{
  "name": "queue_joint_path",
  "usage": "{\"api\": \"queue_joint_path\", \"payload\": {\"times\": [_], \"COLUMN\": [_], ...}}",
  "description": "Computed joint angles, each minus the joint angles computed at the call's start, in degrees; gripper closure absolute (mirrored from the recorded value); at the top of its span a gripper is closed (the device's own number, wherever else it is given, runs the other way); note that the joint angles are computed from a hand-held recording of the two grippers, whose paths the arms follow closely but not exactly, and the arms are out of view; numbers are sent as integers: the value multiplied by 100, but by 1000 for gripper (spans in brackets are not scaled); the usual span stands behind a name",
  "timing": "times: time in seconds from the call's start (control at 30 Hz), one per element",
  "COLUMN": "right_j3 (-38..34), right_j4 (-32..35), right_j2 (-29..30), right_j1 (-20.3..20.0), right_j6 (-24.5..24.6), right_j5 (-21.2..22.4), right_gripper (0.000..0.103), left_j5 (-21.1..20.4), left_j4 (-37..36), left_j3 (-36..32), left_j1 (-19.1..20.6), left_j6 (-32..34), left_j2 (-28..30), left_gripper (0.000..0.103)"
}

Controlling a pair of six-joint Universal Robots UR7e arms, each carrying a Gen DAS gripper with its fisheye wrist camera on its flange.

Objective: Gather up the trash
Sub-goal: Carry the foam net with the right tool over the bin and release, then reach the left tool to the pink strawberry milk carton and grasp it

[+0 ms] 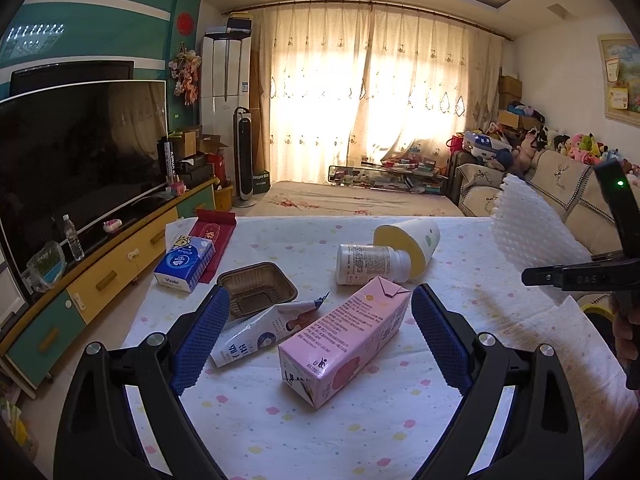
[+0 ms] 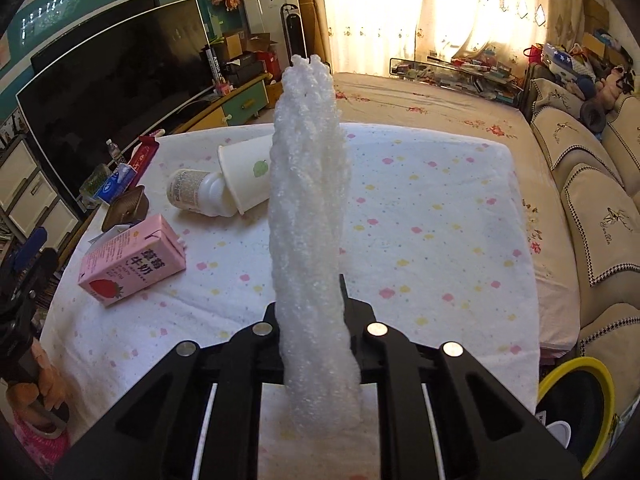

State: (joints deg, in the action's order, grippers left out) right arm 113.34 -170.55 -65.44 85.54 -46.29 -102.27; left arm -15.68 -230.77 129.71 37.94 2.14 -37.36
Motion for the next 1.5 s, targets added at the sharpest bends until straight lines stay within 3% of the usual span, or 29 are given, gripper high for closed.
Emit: {"api": "queue_joint_path", "payload": {"times": [0.43,0.63,0.83,0.87,0.93,1.0,1.23,1.5], "right_j3": [1005,1058,971,932,887,883,992,1110], "right_j4": [-762,-858,-1012,-1063,-1179,-1349,-1530,-1310], "right_j2": [-1510,-1736,-1646,-1593,-1520,-1497,-1564,-1655], "right_j1": [-1146,-1826,-2240,-2271,-2329,-2393,-2469,-2494], "right_j6": [-73,69,242,256,309,345,456,415], "right_j5": [370,371,256,180,104,107,259,488], "right_gripper": [89,88,87,84,60,48,38,37], "left_j5": [-270,-287,-345,-341,-349,-345,-524,-846], "left_j4": [175,106,301,320,309,320,552,1344], "left_j3": [100,54,65,60,60,59,106,204], "left_j1": [25,15,48,49,50,48,113,357], "left_j6": [-287,-145,-272,-273,-268,-284,-513,-1158], "left_j2": [-97,-32,-57,-58,-60,-59,-152,-454], "left_gripper": [12,12,12,12,12,12,12,12]}}
